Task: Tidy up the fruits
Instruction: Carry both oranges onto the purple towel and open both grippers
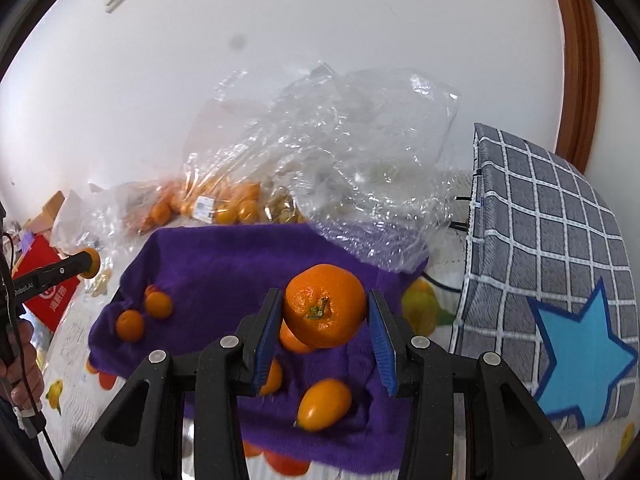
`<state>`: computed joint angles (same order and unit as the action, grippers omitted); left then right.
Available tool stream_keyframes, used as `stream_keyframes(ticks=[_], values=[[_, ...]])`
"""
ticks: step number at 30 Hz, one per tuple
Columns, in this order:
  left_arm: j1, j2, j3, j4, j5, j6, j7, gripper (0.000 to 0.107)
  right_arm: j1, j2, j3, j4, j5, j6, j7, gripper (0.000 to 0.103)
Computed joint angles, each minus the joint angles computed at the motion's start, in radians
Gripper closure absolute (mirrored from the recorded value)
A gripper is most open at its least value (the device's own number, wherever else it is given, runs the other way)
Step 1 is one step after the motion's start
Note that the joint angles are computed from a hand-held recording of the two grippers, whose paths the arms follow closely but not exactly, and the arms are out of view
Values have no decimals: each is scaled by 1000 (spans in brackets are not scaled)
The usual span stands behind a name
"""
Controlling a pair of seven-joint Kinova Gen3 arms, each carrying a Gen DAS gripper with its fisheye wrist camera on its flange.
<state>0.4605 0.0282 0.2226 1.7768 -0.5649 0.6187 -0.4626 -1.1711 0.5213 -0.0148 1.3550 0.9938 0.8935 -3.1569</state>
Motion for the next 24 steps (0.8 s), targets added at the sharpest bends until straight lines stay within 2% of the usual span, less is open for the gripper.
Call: stream_keyframes(ticks=[9, 18, 24], values=[[13, 126, -48, -119, 88, 1, -152, 74, 60, 89, 14, -132, -120, -1, 154, 61], [41, 213, -90, -199, 181, 59, -296, 74, 79, 154, 44, -239, -252, 25, 292, 61], [65, 250, -116, -230, 193, 85, -328, 74, 83, 184, 65, -284, -308, 43, 352, 60]])
